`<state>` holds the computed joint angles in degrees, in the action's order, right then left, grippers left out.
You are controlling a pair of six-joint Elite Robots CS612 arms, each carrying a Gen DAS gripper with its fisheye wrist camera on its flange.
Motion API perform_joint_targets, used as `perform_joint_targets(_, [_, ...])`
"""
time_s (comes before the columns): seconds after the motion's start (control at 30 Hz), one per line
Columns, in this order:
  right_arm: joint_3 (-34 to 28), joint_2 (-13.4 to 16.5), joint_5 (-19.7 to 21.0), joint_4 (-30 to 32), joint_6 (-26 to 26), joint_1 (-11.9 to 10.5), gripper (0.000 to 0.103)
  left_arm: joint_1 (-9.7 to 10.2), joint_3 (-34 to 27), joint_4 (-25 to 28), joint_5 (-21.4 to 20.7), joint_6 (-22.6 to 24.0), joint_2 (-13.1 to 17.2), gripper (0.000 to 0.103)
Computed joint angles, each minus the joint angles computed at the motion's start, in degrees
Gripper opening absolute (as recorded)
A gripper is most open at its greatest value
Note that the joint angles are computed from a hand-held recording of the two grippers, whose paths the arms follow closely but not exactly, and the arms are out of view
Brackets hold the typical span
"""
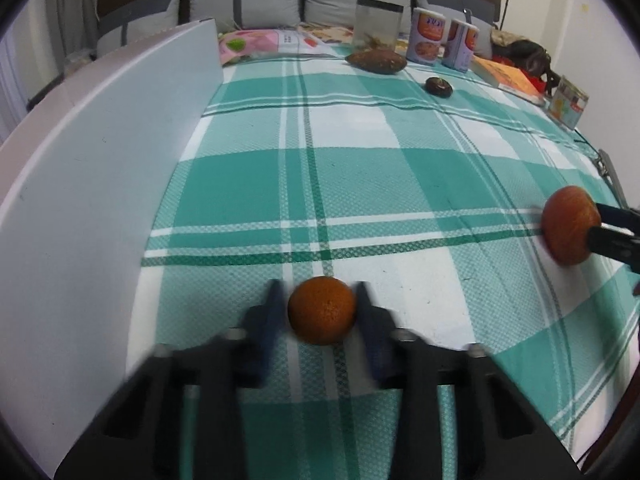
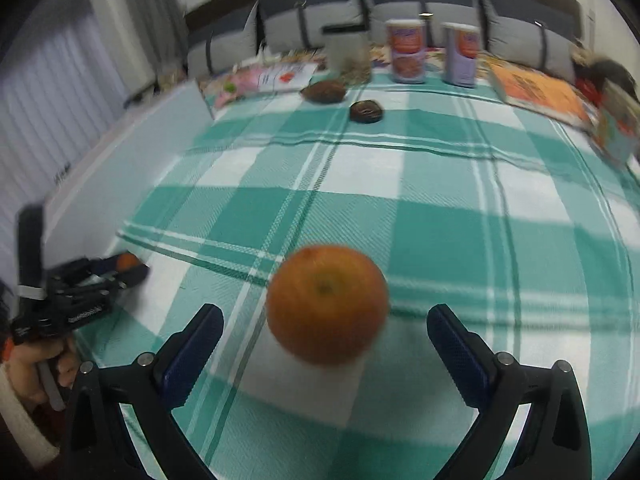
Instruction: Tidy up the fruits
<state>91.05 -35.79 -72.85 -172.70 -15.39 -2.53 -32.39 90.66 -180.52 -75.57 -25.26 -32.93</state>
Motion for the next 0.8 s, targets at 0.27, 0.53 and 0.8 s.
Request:
perform_joint_targets(0.27, [-1.24, -0.91, 3.14, 7.12, 3.78, 0.28, 0.068, 1.41, 5.02, -6.33, -9.22, -6.83, -4.54, 0.028])
perform_joint_targets(0.53, [-7.3, -3.24, 17.15, 9.89, 0.8, 6.06, 0.068, 7.31, 12.83, -14.09, -9.33, -12.93, -14.79, 0.029])
perform_joint_targets(0.8, [-27.29, 5.09, 15.45, 26.88, -8.72, 16.44, 0.068, 15.12, 7.04, 7.64, -9.51, -21.63, -10.62, 0.029])
